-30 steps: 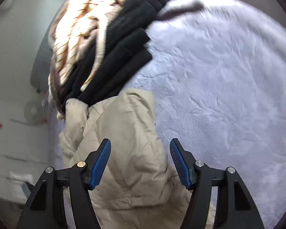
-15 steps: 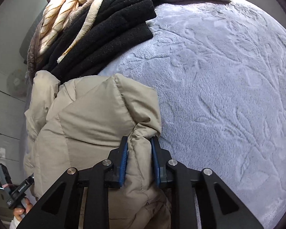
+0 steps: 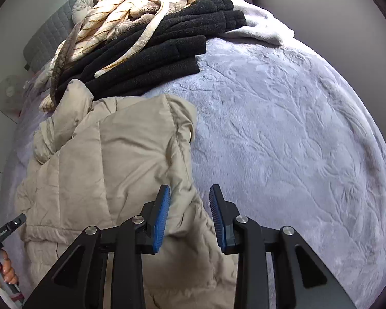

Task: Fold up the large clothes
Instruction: 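Open both tools and withdraw them from the folded jacket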

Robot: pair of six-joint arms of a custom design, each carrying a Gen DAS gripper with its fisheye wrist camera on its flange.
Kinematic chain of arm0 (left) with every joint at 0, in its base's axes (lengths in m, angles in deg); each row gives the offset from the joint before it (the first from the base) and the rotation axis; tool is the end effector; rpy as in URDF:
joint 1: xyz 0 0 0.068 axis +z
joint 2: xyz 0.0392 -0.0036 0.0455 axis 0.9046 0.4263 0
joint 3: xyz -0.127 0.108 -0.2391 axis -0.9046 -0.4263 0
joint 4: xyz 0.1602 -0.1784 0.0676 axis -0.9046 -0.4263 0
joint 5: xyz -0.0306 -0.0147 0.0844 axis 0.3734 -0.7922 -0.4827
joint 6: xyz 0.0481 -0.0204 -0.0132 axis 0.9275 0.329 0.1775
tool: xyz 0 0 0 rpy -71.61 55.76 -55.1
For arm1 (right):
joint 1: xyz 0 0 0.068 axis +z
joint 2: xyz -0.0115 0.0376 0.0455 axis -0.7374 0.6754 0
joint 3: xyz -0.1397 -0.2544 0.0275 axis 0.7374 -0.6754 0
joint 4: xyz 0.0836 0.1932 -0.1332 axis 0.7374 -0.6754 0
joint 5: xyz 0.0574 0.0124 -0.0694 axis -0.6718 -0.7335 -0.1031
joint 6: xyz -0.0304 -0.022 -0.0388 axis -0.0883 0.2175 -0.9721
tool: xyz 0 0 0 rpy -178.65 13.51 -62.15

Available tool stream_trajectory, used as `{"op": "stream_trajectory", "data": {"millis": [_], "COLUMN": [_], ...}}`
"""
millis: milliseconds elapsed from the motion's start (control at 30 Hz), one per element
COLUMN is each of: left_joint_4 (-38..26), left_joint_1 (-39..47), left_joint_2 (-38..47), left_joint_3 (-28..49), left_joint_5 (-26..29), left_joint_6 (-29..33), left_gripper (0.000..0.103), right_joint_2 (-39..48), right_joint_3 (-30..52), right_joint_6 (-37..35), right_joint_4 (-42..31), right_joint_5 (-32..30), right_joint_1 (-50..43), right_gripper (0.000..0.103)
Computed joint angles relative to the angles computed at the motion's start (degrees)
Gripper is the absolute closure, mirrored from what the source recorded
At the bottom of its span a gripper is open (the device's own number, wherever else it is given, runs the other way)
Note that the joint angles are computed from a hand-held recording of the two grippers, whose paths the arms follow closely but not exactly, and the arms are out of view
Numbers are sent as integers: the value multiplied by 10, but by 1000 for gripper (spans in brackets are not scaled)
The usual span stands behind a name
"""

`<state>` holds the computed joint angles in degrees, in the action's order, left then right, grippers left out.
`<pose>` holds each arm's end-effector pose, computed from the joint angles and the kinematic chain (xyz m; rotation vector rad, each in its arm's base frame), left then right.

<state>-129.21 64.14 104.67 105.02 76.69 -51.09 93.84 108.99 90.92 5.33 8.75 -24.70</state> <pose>0.0979 -0.0001 0.2885 -0.5493 2.6992 -0.0744 0.3142 0.1345 0.2183 -0.0535 2.7193 0.3167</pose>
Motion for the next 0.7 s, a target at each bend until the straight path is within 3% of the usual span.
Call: {"op": "stream_trajectory", "data": {"millis": [267, 300, 367, 433, 600, 667, 700], "left_joint_4": [-86, -91, -117, -142, -160, -181, -189], "left_joint_1": [-202, -219, -303, -399, -466, -524, -547], "left_joint_2": [-32, -33, -35, -32, -12, 5, 13], "left_joint_3": [2, 2, 10, 23, 28, 34, 37], "left_joint_5": [-72, -76, -117, -158, -149, -168, -172], "left_joint_6": [-192, -211, -301, -387, -451, -507, -530], "left_gripper": [84, 55, 15, 15, 8, 7, 7], "right_joint_2": [-75, -79, -86, -90, -109, -120, -127], "right_joint_3": [-71, -75, -82, -87, -97, -103, -106], "right_joint_6": [30, 32, 34, 33, 29, 25, 23], "right_joint_4": [-35, -38, -39, -41, -41, -39, -37], "right_joint_5": [-24, -26, -32, -34, -45, -48, -50], "right_joint_1": [29, 32, 35, 38, 44, 48, 50], "right_gripper": [56, 55, 54, 53, 45, 23, 18]}}
